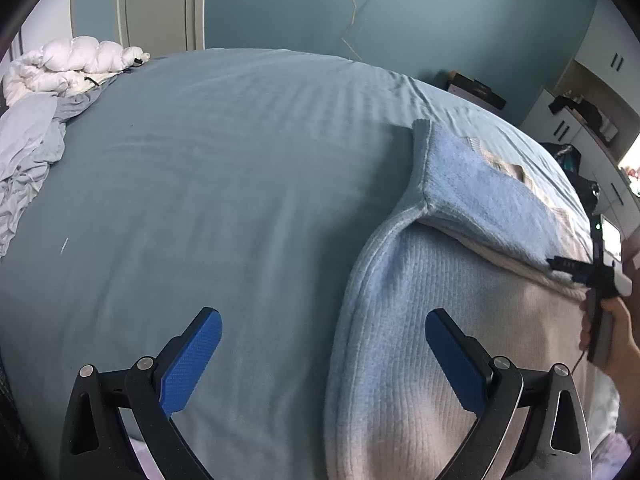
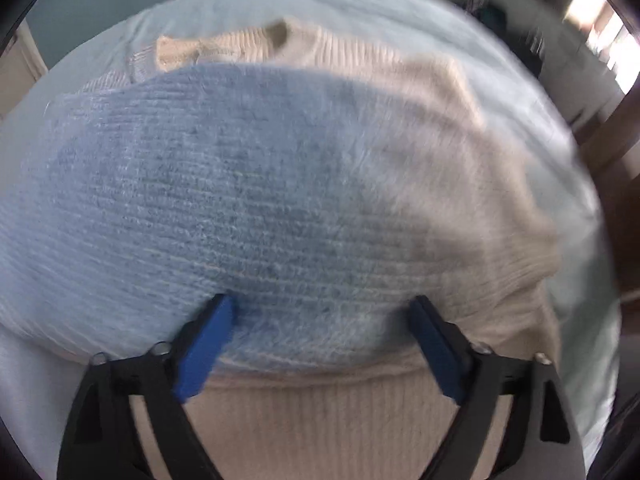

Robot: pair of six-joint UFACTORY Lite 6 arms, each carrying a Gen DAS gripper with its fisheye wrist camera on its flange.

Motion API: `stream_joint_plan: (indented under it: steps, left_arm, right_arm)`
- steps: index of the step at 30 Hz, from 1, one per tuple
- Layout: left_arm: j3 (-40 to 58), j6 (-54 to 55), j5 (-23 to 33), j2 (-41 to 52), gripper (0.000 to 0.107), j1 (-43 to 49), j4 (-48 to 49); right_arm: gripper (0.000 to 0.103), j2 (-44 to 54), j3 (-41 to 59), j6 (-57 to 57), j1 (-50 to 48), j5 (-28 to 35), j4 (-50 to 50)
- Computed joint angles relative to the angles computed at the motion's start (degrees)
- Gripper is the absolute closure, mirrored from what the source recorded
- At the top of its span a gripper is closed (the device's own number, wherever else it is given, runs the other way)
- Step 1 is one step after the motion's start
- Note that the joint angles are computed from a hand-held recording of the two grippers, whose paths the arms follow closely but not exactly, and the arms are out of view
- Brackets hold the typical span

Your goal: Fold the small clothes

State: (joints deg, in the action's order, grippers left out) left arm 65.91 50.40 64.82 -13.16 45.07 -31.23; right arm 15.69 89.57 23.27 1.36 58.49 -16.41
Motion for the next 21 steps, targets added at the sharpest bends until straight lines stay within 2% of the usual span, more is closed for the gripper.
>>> stream_joint_plan:
  steps: [3,9,11,13,14,16,19,21]
  left_arm:
    - [0.36,0.42,0.21,0.47,0.004,0.16,-0.32]
    - [0.61,0.46,0.26,0.53,0.004,0.02,0.01]
    - [0.60,0.84,0.26,0.23,0.004,0.19,0.27]
    - [0.37,1.42,0.17,0.07,0.004,0.07,0.77]
    - [0.01,1.85,-0.24,0.03,0.004,0.02,1.04]
    - [-0.94,2.16,-1.56,-0.55,0.004,-0.38,2.01]
    - [-2.75,2.72,-3.81,-1.54,0.004,-0.95,3.74]
    - [-3.42,2.75,-4.41,-1.70,0.004,-1.20,4.68]
  right_arm:
    - [0.006,1.08,4.99,0.40,-1.97,4.73,4.64]
    - [0.006,2.34,10.23,-5.05,1.13,4.19,18.73]
    - [0.006,7.79,13.58,-4.54,4.16,6.08,18.15]
    - [0.001,10.25,12.26,-2.27,8.67,6.74,11.50]
    - [0.001,9.25,11.32,-1.06,10.31,6.05,8.41]
    - [0.001,9.02,14.54,-0.03,11.10,10.33,7.76]
    - [0.001,-0.98,14.35,-2.38,7.90,14.32,15.00]
    - [0.001,-6.74,17.66,-5.07,5.88,20.66,17.31]
